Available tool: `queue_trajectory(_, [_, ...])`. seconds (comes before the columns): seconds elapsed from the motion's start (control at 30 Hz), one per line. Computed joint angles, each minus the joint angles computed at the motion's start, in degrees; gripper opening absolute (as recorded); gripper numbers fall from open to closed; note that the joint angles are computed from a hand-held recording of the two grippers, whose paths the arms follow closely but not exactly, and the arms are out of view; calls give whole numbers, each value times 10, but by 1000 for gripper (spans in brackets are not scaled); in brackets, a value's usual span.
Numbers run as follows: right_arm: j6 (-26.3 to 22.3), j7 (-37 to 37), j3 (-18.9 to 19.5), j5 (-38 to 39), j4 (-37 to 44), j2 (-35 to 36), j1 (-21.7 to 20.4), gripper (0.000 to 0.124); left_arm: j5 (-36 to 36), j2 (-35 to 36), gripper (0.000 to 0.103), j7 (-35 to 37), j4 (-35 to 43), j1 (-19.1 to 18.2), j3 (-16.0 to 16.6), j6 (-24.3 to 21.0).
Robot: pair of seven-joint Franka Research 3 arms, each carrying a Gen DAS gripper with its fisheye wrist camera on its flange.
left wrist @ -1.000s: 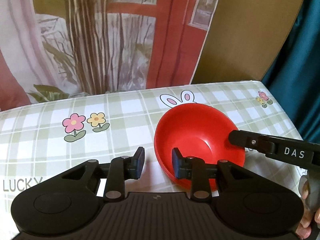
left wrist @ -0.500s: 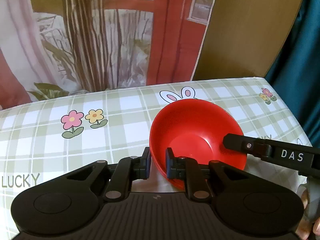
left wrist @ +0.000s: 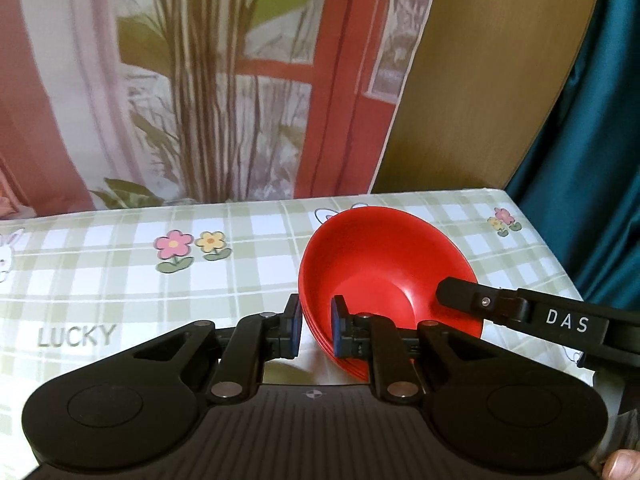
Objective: Organize plates and bowls
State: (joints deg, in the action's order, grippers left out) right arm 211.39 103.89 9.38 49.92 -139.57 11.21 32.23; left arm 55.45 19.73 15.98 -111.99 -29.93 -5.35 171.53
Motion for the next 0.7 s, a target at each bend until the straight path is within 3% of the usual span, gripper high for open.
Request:
queue_trajectory(0.13, [-6, -33, 4, 28, 14, -9, 18, 13, 28, -46, 16, -44, -49, 4, 10, 15])
queue_trajectory(0.37, [-29, -120, 9, 96, 66, 7, 53, 13, 70, -110, 16, -105, -126, 49, -10, 21])
queue_trajectory(0.7, [-68, -215, 0, 181, 124, 37, 91, 13, 122, -139, 16, -169, -184, 107, -35, 47])
